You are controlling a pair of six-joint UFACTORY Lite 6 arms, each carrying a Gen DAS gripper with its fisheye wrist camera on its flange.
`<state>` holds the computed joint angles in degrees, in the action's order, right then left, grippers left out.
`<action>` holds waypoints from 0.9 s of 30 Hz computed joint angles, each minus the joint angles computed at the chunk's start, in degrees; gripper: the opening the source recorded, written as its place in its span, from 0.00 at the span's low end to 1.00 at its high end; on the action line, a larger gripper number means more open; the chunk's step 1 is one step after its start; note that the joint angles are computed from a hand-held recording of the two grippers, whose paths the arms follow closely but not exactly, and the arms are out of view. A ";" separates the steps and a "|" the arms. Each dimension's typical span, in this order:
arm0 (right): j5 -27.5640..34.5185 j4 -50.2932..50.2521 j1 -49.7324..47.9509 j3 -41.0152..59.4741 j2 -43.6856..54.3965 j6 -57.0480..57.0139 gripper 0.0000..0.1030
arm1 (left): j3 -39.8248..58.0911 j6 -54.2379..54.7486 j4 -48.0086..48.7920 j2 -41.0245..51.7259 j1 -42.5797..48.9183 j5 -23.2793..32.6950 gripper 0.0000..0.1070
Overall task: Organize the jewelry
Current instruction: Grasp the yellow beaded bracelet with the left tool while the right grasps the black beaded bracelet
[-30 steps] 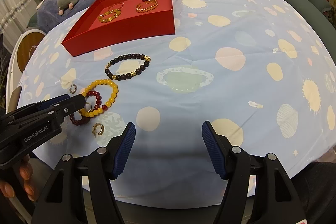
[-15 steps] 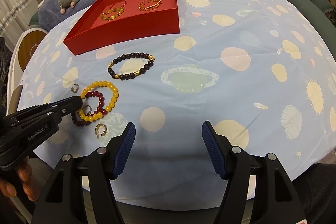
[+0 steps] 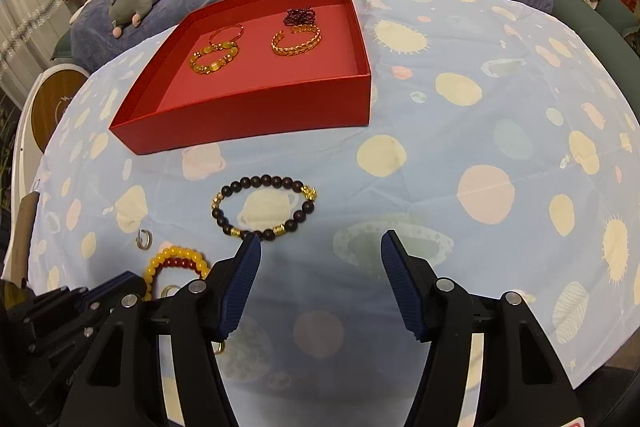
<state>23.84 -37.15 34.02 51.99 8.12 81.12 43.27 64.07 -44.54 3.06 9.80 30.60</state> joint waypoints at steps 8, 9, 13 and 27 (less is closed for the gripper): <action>-0.39 2.59 -1.41 6.58 8.59 -3.73 0.48 | 0.27 0.95 -0.49 1.07 0.47 0.02 0.06; -0.54 2.92 -1.44 6.81 9.20 -4.05 0.45 | 0.29 1.10 -0.58 1.17 0.58 0.04 0.06; 0.44 -0.26 -0.69 6.97 9.71 -1.65 0.43 | 0.47 1.54 -0.86 1.74 1.11 0.23 0.06; -0.60 -2.94 0.28 -1.55 2.75 3.14 0.10 | 0.25 0.40 -0.76 1.48 -0.18 0.77 0.09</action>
<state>23.24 -40.09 34.31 50.44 10.87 84.26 43.52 64.47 -45.30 4.53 9.62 31.37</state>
